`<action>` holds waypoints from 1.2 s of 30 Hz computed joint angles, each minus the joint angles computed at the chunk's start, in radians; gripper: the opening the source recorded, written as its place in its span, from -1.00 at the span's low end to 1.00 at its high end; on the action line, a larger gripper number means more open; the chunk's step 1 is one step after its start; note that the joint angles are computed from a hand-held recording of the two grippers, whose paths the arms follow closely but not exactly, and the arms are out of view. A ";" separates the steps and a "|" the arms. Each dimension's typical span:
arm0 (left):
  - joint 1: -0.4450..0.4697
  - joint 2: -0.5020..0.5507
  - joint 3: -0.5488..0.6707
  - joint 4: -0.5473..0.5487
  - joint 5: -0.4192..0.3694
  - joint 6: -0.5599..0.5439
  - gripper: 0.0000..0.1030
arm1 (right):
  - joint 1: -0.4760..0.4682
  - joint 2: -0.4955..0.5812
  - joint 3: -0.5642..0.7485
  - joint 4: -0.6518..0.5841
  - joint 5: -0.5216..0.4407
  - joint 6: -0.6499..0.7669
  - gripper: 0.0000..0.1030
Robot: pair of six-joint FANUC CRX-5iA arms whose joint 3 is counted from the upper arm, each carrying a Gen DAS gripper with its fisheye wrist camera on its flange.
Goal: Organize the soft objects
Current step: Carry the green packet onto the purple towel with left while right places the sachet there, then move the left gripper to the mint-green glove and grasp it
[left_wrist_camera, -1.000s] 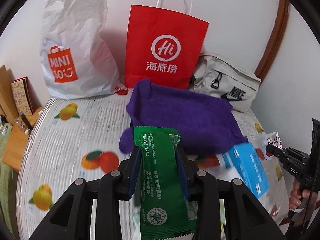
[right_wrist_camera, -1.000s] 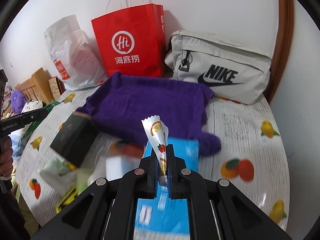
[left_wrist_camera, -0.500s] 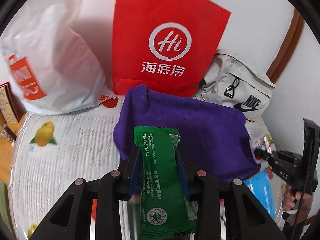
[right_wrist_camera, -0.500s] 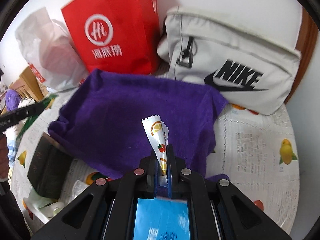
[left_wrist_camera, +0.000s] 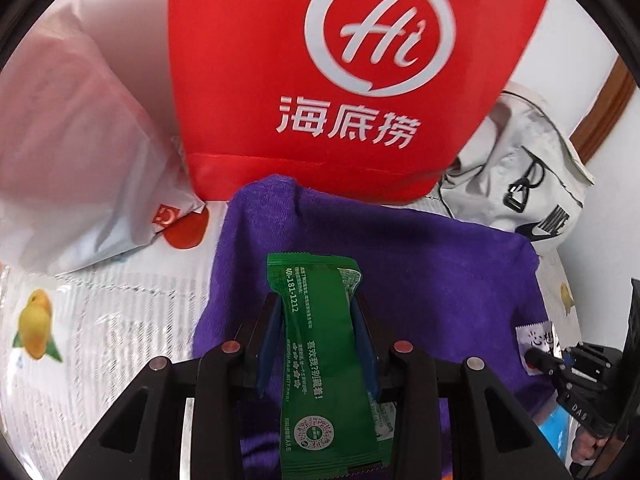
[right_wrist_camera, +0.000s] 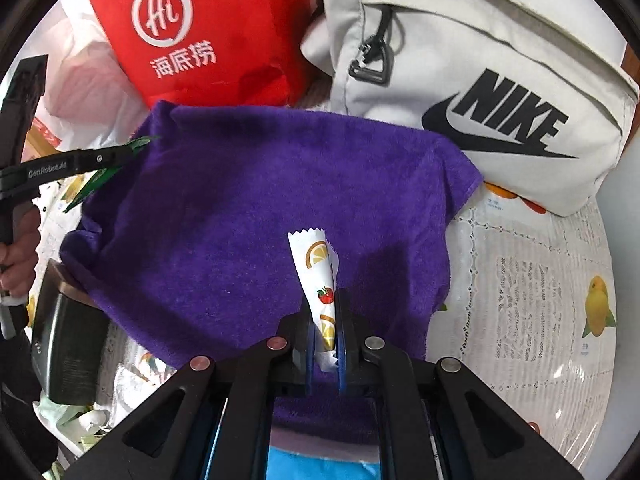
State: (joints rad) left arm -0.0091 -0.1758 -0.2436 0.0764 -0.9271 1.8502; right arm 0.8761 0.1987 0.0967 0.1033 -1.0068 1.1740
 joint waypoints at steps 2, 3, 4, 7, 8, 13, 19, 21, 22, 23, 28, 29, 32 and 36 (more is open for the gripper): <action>0.004 0.019 0.009 -0.003 -0.007 0.002 -0.35 | 0.003 0.018 0.015 0.002 -0.016 0.007 -0.79; 0.010 0.022 0.005 0.003 -0.001 0.002 -0.34 | 0.004 0.028 0.025 0.002 -0.022 0.011 -0.78; 0.014 0.025 0.003 0.007 0.000 0.003 -0.34 | 0.005 0.036 0.032 0.001 -0.026 0.015 -0.78; 0.024 0.029 -0.006 0.030 0.011 -0.003 -0.31 | 0.007 0.048 0.041 -0.002 -0.031 0.012 -0.77; 0.023 0.033 -0.004 0.032 0.008 -0.007 -0.30 | 0.007 0.049 0.042 -0.004 -0.030 0.010 -0.77; 0.012 0.046 0.018 0.015 -0.013 0.014 -0.02 | -0.007 0.054 0.055 -0.039 -0.042 0.012 -0.24; -0.018 0.032 0.077 -0.078 -0.082 0.079 0.27 | -0.013 0.027 0.054 -0.061 -0.028 0.017 0.08; -0.046 0.024 0.108 -0.132 -0.126 0.125 0.31 | -0.010 0.017 0.051 -0.051 -0.035 -0.002 0.16; -0.068 0.020 0.128 -0.167 -0.153 0.154 0.32 | -0.008 0.012 0.051 -0.040 -0.047 -0.016 0.23; -0.095 0.015 0.149 -0.205 -0.187 0.179 0.32 | 0.000 0.011 0.052 -0.024 -0.058 -0.037 0.33; -0.171 -0.062 0.159 -0.278 -0.258 0.211 0.33 | 0.032 -0.083 -0.030 0.048 -0.029 -0.114 0.47; -0.191 -0.080 0.153 -0.290 -0.249 0.224 0.33 | 0.035 -0.108 -0.054 0.056 -0.022 -0.122 0.53; -0.258 -0.153 0.138 -0.357 -0.265 0.306 0.32 | 0.049 -0.162 -0.081 0.031 -0.037 -0.126 0.54; -0.342 -0.238 0.110 -0.422 -0.290 0.402 0.33 | 0.113 -0.292 -0.233 0.115 0.053 -0.233 0.54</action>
